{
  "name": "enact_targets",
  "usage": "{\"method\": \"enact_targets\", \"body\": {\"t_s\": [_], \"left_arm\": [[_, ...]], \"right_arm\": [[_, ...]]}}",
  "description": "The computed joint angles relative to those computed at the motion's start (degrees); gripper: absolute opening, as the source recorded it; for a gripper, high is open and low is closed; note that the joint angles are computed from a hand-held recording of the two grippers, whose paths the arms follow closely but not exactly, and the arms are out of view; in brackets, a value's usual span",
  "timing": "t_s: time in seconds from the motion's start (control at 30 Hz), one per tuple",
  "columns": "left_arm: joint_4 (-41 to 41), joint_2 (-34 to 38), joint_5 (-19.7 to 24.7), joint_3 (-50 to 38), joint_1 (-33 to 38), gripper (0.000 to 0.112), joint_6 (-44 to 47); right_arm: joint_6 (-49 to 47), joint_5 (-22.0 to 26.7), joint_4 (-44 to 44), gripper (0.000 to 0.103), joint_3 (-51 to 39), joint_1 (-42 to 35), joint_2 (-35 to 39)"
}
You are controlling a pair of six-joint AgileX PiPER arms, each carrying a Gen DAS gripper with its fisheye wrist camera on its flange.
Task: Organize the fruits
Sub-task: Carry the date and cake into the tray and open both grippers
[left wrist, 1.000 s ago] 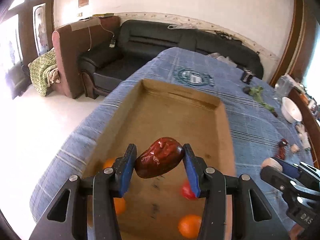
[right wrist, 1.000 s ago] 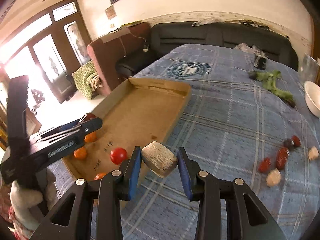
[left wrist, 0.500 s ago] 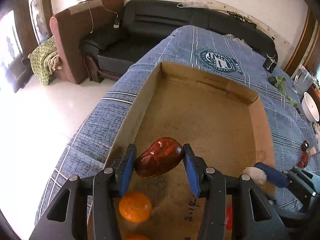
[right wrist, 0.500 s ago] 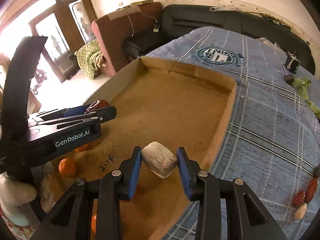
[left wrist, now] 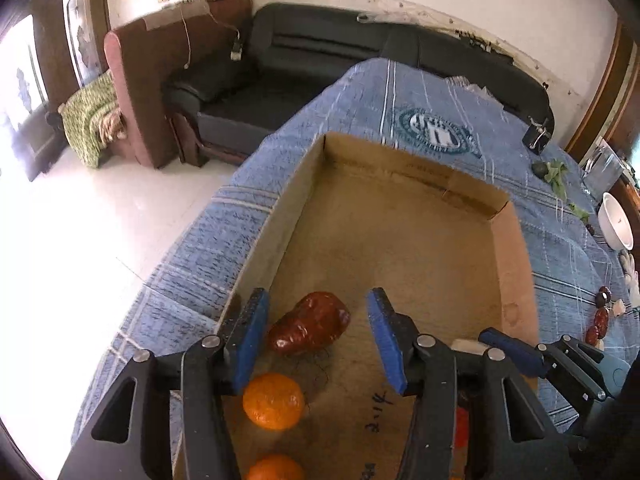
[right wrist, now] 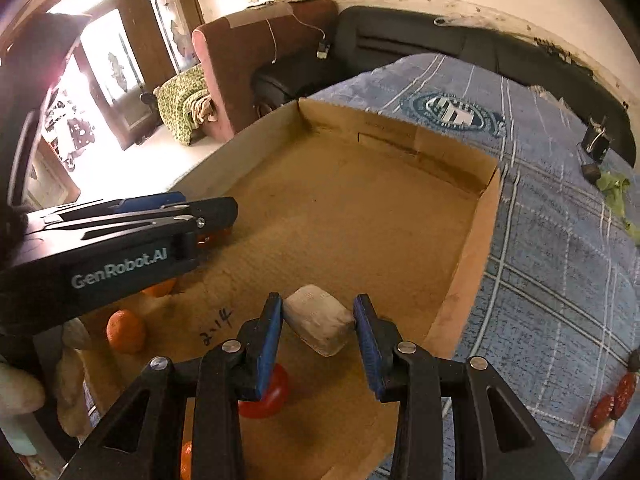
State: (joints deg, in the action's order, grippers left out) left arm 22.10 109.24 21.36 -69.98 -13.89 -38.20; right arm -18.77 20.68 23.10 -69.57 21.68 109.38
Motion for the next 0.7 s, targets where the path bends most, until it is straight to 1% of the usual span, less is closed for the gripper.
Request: {"method": "enact_targets", "body": {"t_s": [0.03, 0.13, 0.2, 0.33, 0.5, 0.6, 0.7], "left_arm": [[3.2, -1.2, -0.2, 1.0, -0.6, 0.056, -3.2], [16.4, -5.9, -0.2, 5.1, -3.0, 0.063, -16.6], [23.4, -8.4, 0.4, 7.1, -4.8, 0.066, -24.0], [33.9, -12.6, 2.9, 10.6, -9.2, 0.068, -34.9], [39.5, -15.8, 6.4, 12.8, -14.2, 0.069, -40.9], [41.3, -16.6, 8.7, 13.2, -17.5, 0.069, -43.3], [41.2, -16.8, 9.5, 13.0, -19.6, 0.069, -43.5]], "right_arm": [[-0.7, -0.5, 0.8, 0.042, 1.0, -0.2, -1.0], [-4.6, -1.6, 5.2, 0.045, 4.2, -1.0, -4.6], [-6.7, -2.1, 7.8, 0.048, 6.0, -1.5, -6.8], [-14.4, -3.0, 16.0, 0.052, 11.4, -3.7, -12.1], [-20.1, -4.0, 21.8, 0.054, 17.7, -6.2, -17.4], [-22.7, -3.9, 24.4, 0.054, 20.9, -8.3, -20.0], [-26.7, -3.0, 28.1, 0.054, 24.2, -11.4, -22.6]]}}
